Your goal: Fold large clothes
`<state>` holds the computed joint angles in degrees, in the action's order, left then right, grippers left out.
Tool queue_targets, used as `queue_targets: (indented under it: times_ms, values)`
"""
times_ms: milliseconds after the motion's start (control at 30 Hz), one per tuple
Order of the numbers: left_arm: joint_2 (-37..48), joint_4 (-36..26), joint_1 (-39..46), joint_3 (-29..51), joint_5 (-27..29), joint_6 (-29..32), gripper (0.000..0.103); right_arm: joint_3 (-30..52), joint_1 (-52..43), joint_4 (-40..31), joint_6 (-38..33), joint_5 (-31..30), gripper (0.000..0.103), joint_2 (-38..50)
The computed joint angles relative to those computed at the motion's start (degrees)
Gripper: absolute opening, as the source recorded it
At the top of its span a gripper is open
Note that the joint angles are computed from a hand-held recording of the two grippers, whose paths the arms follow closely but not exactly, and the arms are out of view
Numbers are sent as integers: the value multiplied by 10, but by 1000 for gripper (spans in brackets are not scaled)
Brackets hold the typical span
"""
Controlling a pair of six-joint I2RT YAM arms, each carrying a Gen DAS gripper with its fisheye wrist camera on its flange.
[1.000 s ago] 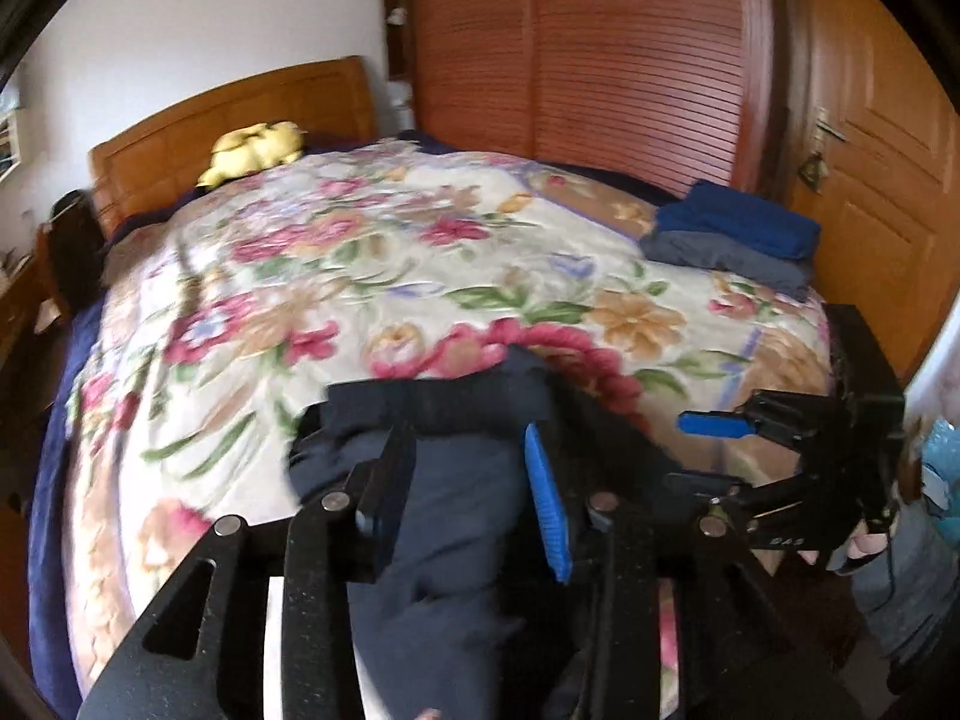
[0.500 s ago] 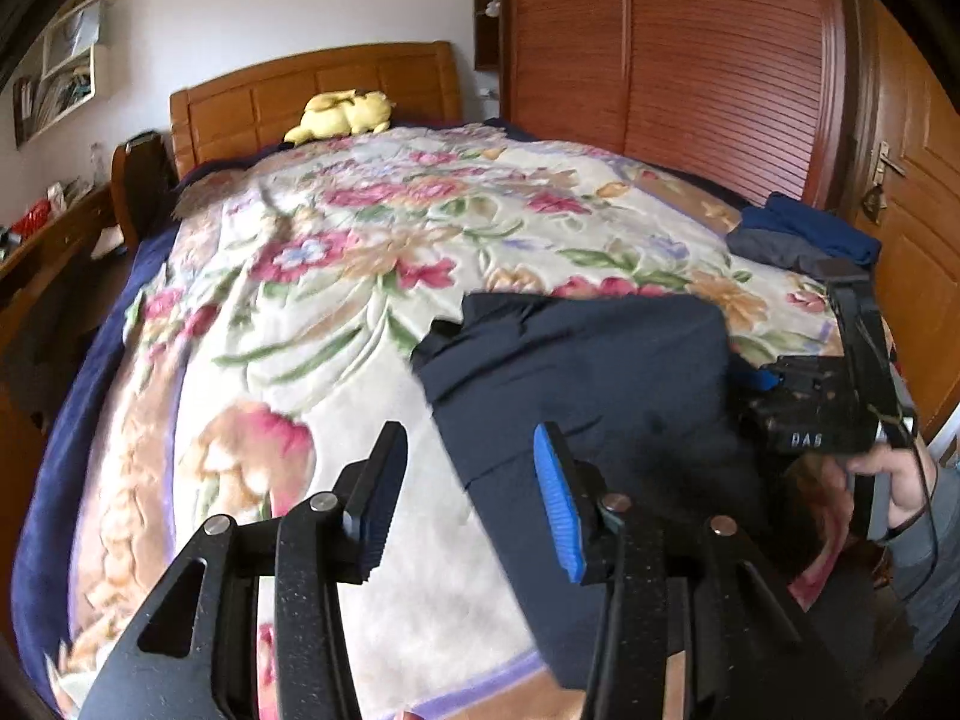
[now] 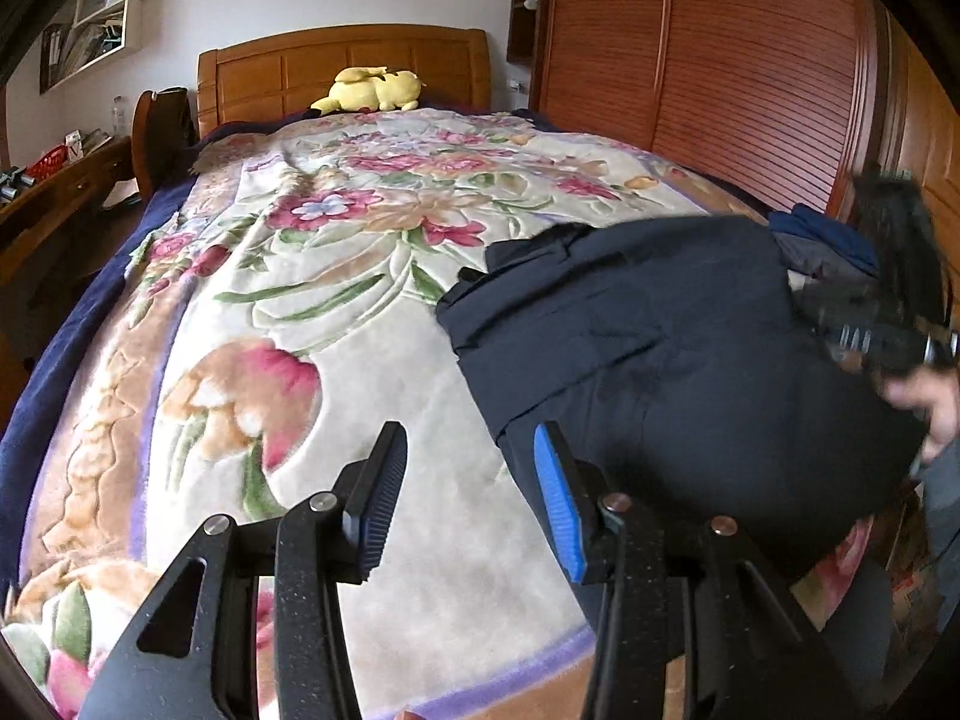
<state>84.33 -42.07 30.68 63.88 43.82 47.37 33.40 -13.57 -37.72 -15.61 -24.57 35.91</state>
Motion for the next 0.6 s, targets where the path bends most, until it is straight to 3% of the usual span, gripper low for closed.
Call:
queue_targets:
  times_ms: [367,500,600]
  values:
    - [-45,-18,-38,-18,24,-23,45,157,-319,-44,-215,-154,2,176]
    - [-72,-21,-61,-28,33,-32,45,78,-330,22,-268,-132,2,252]
    - [-83,-16,-79,-33,29,-41,45,42,-357,27,-279,-185,2,253]
